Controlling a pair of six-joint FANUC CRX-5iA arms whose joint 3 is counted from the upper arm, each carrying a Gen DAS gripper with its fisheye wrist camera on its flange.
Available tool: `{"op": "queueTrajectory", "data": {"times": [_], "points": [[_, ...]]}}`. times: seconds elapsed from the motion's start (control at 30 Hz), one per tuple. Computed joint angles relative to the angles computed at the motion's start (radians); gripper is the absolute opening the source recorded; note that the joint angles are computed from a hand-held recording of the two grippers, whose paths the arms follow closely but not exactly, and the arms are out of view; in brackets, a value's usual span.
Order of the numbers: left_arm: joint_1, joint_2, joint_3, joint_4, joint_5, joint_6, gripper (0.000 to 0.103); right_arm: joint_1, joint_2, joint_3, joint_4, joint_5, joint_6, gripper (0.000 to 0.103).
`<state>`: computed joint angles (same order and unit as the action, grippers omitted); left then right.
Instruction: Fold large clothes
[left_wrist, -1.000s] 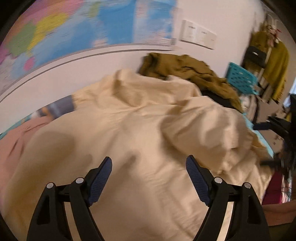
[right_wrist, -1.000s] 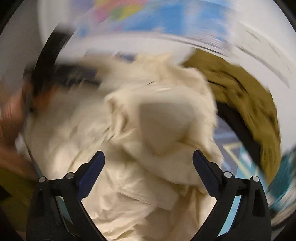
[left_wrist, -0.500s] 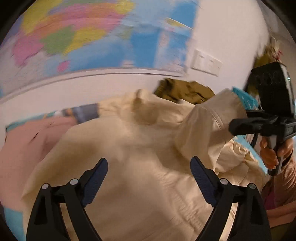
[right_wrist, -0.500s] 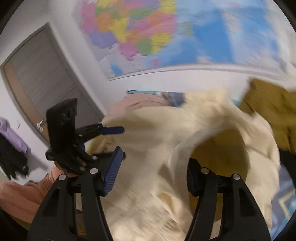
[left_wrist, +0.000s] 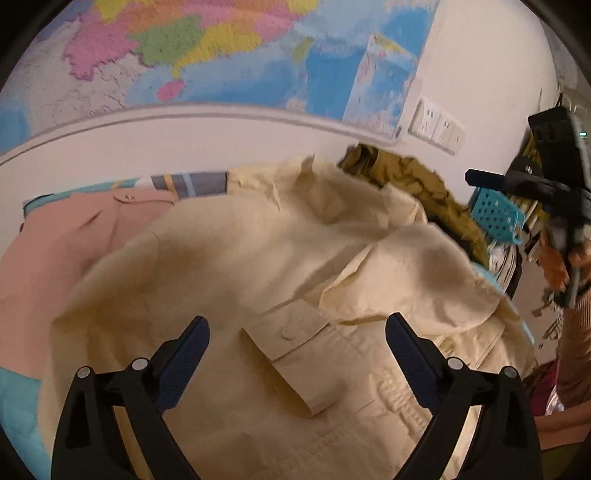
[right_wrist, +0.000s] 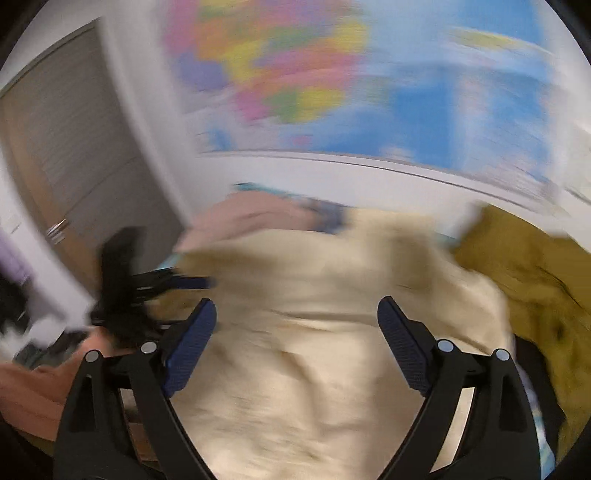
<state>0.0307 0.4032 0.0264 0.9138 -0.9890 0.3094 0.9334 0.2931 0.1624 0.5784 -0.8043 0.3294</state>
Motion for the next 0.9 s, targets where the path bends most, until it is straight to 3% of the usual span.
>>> {"op": "queueTrajectory", "data": {"times": [0.1,0.17,0.23,0.33,0.37,0.4,0.47,0.5,0.53,0.57,0.63,0.77,0.8,0.9], "points": [[-0.017,0.050,0.095,-0.138,-0.046,0.092,0.093,-0.047,-0.074,-0.148,0.013,-0.034,-0.157,0.087],[-0.035,0.095,0.182,-0.239,-0.092,0.177,0.093,-0.072,-0.092,-0.193,-0.022,-0.042,-0.184,0.087],[-0.069,0.175,0.338,-0.412,-0.172,0.359,0.093,-0.104,-0.090,-0.221,-0.083,-0.043,-0.177,0.087],[-0.094,0.249,0.460,-0.493,-0.237,0.478,0.092,-0.154,-0.085,-0.259,-0.197,0.049,-0.159,0.087],[-0.102,0.245,0.454,-0.497,-0.213,0.472,0.089,-0.168,-0.088,-0.281,-0.222,0.105,-0.160,0.087],[-0.108,0.238,0.446,-0.504,-0.195,0.465,0.075,-0.180,-0.089,-0.295,-0.240,0.149,-0.157,0.086],[-0.119,0.221,0.425,-0.520,-0.152,0.456,0.068,-0.198,-0.081,-0.311,-0.232,0.212,-0.160,0.085],[-0.120,0.217,0.417,-0.514,-0.144,0.443,0.057,-0.204,-0.076,-0.306,-0.251,0.229,-0.117,0.083],[-0.121,0.211,0.409,-0.519,-0.132,0.440,0.051,-0.207,-0.069,-0.291,-0.269,0.223,-0.085,0.074],[-0.121,0.208,0.405,-0.523,-0.129,0.441,0.048,-0.211,-0.051,-0.255,-0.301,0.184,-0.038,0.046],[-0.114,0.202,0.390,-0.508,-0.125,0.427,0.038,-0.214,-0.027,-0.192,-0.313,0.082,0.029,0.027],[-0.104,0.169,0.338,-0.482,-0.109,0.379,0.028,-0.173,-0.067,-0.194,-0.111,-0.028,-0.032,0.009],[-0.108,0.155,0.323,-0.497,-0.097,0.371,0.023,-0.167,-0.083,-0.207,-0.062,-0.041,-0.066,0.009],[-0.103,0.130,0.279,-0.486,-0.080,0.309,0.022,-0.168,-0.085,-0.204,-0.046,-0.081,-0.081,0.008]]}}
